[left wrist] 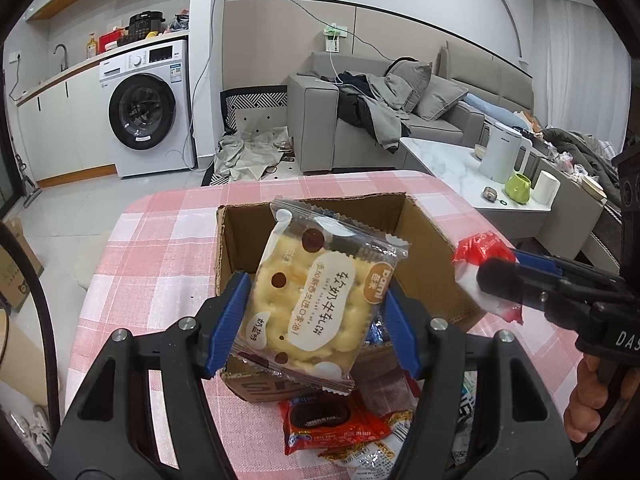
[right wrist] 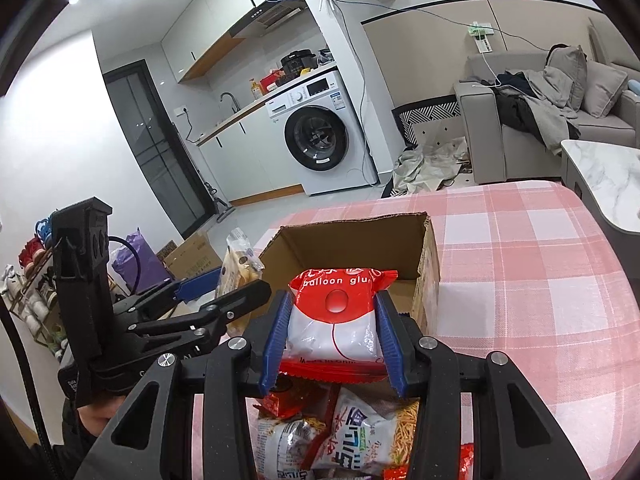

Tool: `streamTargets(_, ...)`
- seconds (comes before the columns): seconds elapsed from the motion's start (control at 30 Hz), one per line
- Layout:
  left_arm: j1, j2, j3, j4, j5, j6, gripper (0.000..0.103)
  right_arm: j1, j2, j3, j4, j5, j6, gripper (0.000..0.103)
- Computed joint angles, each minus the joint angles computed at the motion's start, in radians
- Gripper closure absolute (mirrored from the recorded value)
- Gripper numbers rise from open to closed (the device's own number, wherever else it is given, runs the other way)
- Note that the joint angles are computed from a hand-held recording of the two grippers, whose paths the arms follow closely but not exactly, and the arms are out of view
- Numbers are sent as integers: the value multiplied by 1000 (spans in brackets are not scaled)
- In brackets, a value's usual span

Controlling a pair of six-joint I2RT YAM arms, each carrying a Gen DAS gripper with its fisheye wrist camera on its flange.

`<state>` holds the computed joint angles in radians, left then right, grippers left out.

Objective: Organize snacks
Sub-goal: 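Lower both packets into the SF box and open both tools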

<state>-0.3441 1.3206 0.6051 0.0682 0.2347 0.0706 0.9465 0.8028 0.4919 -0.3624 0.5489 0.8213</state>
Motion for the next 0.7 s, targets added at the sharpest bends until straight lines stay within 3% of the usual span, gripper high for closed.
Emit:
streamTargets(0.17,-13,65,38,25,-18,-14,41,-59,23,-8,48,-51,-30,60)
streamTargets(0.23,-17,95,56,34,-28,-12,51,-91,31,-15,69,-79,-38,60)
streamTargets(0.53,-25,210,99,73,-49,-10,53,-186,93,-40,160,-170,-76,60)
streamTargets(0.63,-25,215,95,77,-52,-8,53,-198,103,-40,167,-178,-79,58)
streamTargets(0.7,-15,215,81,91,-42,-4,52,-190,95,-44,165,-162,-80,51)
